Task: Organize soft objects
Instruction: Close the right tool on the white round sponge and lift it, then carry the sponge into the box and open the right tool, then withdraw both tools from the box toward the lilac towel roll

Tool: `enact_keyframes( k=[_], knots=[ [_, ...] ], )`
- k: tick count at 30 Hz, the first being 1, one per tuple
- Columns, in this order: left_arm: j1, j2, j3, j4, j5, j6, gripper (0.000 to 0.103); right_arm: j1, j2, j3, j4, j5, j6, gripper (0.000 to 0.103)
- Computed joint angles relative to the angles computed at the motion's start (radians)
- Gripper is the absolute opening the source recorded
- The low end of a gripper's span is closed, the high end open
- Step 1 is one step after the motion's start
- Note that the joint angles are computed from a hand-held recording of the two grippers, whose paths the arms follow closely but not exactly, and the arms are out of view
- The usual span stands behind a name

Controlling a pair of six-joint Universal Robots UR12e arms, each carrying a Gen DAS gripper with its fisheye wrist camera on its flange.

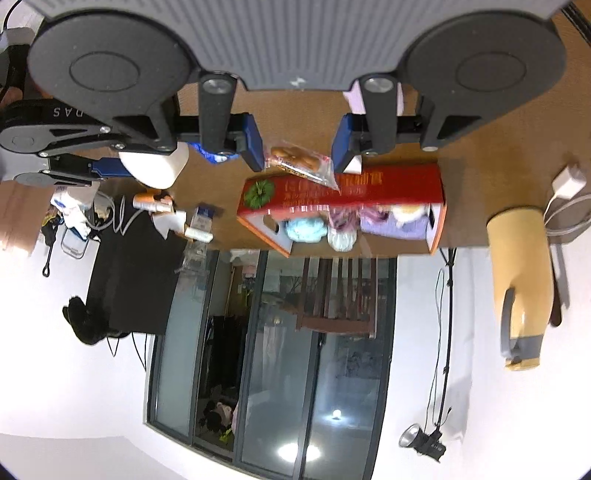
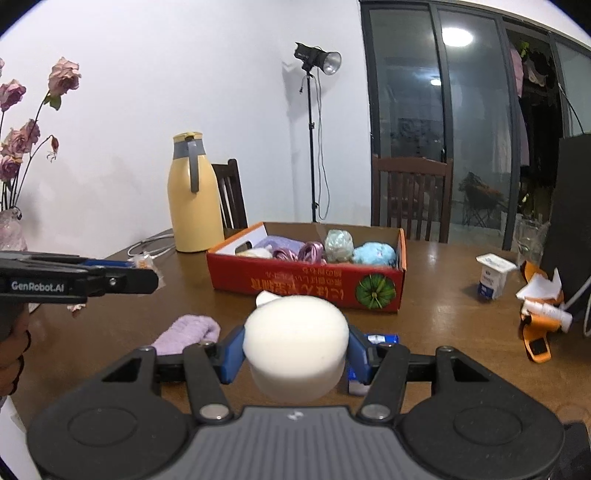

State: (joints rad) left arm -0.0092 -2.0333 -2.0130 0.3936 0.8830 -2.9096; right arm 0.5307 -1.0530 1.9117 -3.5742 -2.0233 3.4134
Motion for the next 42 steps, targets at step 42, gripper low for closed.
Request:
enact_keyframes(
  k=[42],
  knots=[
    [-0.116, -0.293, 0.679, -0.57, 0.307, -0.029, 0.08, -0.236, 0.15, -0.508, 0.615, 0.124, -0.119, 0.09]
  ],
)
